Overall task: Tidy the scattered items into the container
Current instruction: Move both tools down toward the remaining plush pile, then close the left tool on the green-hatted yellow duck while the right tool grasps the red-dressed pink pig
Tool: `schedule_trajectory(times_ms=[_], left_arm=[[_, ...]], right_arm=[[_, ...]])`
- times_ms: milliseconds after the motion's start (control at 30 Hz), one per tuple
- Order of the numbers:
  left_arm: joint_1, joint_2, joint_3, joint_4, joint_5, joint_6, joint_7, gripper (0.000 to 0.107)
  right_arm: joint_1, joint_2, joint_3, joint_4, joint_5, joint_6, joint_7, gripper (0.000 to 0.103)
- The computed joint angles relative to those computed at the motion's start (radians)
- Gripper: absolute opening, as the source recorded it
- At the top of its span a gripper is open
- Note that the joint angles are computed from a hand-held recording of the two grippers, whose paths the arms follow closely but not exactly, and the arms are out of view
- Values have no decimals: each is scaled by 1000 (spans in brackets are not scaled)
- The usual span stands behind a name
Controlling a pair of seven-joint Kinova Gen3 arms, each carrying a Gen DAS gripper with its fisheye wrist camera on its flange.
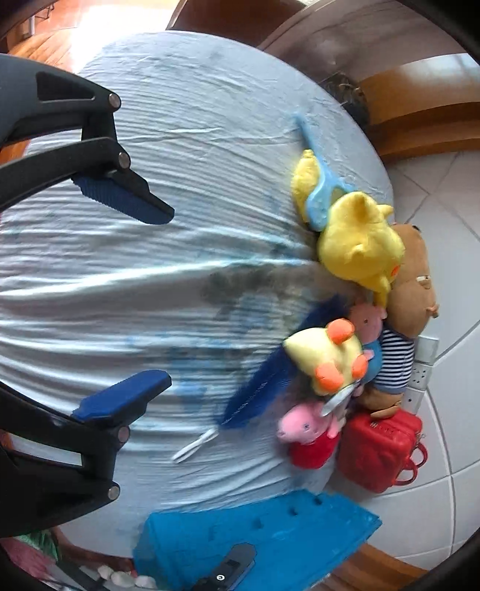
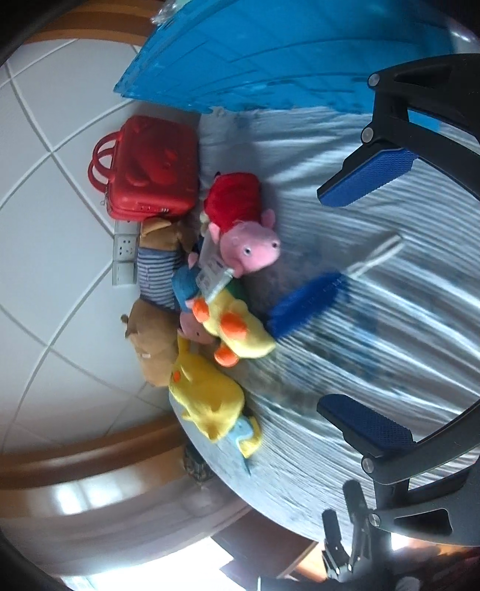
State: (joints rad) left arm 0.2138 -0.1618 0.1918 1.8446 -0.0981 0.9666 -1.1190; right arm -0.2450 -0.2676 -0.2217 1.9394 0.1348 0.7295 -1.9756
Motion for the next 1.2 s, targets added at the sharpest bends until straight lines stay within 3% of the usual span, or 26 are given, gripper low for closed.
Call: schedule_trajectory(times_ms=[200, 400, 633, 900, 967, 1100, 1200], left_arm=[[24, 142, -2, -150, -59, -46, -79, 81], [62, 314, -29, -313, -67, -104, -150, 81], [107, 558, -73, -545, -39, -63, -237, 81], [154, 815, -124, -817, -34, 42, -282, 81], [135, 850, -115, -840, -1, 46, -303, 84], [130, 870, -119, -830, 30, 4, -328, 103], [124, 880, -111, -814, 52, -31, -351, 103]], right_arm=[[36, 96, -27, -95, 120, 48, -139, 103], [15, 199, 36, -151, 159, 51, -208, 103], [36, 379, 149, -233, 25, -6, -138, 103], [55, 606, 217, -384, -18, -37, -152, 103], [79, 660, 214, -416, -61, -51, -141, 103], [75, 759, 230, -478, -85, -42, -144, 103], [87, 782, 224, -457, -106, -105, -133, 103]])
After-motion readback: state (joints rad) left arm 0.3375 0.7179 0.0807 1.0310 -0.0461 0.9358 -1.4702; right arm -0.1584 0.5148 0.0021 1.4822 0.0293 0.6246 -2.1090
